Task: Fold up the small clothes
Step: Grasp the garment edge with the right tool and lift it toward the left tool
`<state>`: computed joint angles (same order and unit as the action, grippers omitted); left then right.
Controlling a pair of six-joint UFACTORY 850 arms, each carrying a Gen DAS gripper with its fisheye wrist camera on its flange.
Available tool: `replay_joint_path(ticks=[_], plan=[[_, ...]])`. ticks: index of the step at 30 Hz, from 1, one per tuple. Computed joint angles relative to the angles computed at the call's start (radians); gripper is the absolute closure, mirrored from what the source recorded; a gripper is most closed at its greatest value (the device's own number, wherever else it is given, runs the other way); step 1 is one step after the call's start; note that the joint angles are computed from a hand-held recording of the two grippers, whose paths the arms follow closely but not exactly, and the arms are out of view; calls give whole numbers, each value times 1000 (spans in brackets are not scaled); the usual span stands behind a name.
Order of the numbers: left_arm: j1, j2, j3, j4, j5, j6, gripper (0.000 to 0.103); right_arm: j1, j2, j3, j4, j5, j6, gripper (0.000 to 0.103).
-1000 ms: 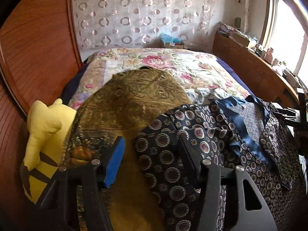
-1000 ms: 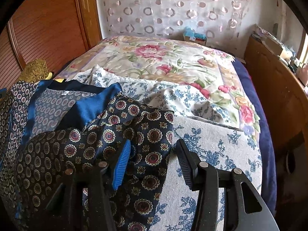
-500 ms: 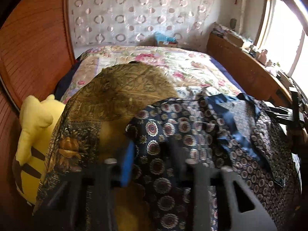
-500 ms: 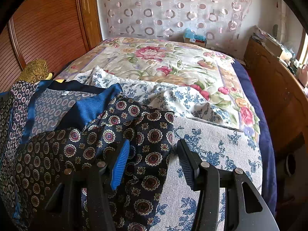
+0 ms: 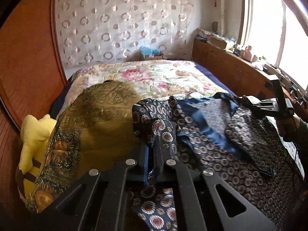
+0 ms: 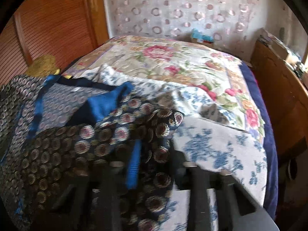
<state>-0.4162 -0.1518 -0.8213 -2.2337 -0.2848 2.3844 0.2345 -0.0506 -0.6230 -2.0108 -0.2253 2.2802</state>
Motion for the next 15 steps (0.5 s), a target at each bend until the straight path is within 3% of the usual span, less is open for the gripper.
replay_joint_path(ticks=[4,7,15], plan=[[-10,74,65,-80,-25,82,99,58,82,55,-179,-59,167,99],[-21,132,115,-168,-38,174,99,113,173,106,-187,-110,194,99],[-30,264,234,-279,-60,308,99,309,421,266,5,-238,100,99]])
